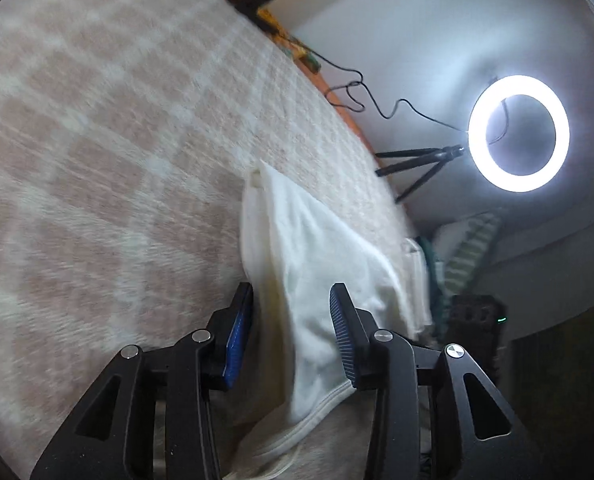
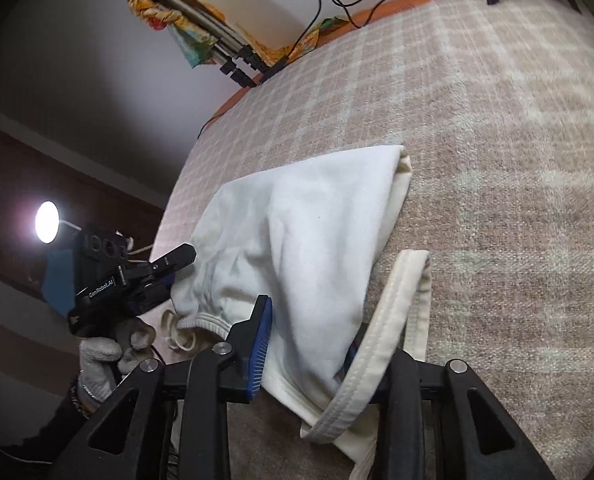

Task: Fold small clothes

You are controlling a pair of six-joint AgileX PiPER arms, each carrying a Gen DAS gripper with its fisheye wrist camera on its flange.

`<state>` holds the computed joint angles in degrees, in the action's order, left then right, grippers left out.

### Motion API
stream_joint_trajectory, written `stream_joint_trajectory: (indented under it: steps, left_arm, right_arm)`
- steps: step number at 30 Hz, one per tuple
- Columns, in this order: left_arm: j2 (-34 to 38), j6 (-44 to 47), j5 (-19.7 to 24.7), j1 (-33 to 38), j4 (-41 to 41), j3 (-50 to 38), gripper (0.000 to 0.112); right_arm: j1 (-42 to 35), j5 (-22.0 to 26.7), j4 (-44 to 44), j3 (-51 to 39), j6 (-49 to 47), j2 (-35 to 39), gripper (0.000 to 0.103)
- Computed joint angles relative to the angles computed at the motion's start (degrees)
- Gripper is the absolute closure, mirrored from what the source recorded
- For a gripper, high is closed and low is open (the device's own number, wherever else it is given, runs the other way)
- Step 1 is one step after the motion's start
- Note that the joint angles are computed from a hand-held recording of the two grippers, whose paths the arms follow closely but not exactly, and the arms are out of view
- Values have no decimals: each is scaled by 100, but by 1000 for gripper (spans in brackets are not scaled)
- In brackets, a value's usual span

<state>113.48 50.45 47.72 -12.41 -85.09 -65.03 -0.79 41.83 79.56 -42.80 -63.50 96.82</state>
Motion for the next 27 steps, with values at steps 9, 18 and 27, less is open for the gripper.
stream_joint_trajectory:
  steps: [9, 18, 27]
  left_arm:
    - [-215, -39, -764, -473, 579, -72, 105]
    - [-1248, 118, -2046, -1128, 1178, 432, 105]
    - [-1736, -16, -2735, -1665, 1458, 440, 105]
  right_arm:
    - [181, -110, 228, -183, -153, 183, 87]
    - [1299, -1751, -932, -9, 920, -1019, 91]
    - [1671, -2323, -2621, 272, 2377, -2076, 91]
